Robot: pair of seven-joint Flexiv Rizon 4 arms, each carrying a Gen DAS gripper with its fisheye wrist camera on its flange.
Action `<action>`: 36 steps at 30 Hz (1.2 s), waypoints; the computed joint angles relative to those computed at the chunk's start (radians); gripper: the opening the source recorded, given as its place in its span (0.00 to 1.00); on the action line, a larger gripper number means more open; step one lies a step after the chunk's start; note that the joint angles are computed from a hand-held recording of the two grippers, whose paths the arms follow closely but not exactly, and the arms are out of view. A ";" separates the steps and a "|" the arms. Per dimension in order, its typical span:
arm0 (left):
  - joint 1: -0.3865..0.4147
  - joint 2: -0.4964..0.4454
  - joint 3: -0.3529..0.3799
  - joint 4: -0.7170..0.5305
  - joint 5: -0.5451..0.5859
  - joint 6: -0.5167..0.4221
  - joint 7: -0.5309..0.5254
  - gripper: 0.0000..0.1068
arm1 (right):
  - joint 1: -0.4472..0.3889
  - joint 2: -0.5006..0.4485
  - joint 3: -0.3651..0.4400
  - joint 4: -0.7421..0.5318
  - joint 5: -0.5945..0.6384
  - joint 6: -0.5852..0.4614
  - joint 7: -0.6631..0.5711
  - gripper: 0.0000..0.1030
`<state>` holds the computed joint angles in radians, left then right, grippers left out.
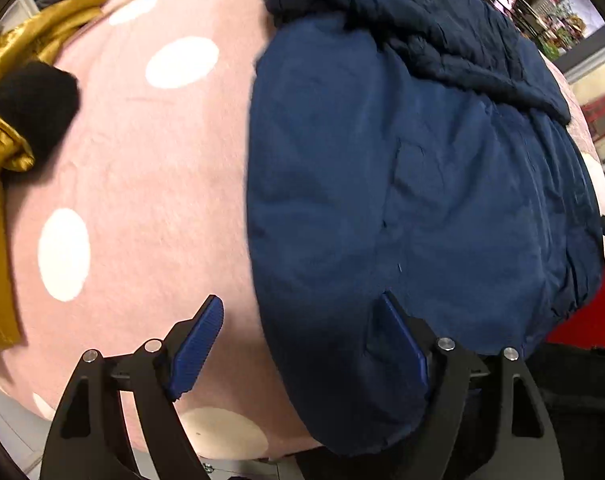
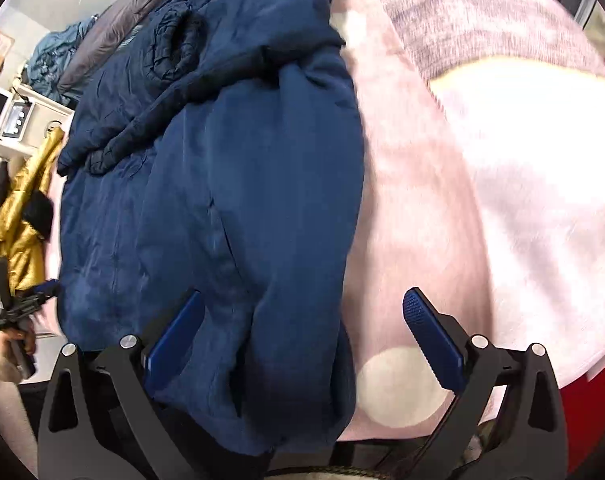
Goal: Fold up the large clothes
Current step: 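Grasp the jacket side edge with both grippers and lift it to fold inward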
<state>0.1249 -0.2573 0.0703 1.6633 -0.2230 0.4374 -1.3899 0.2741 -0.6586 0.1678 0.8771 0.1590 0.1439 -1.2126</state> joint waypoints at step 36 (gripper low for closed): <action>0.010 0.165 0.016 0.172 -0.178 -0.197 0.139 0.18 | -0.044 0.172 0.052 0.189 0.206 -0.164 -0.036 0.24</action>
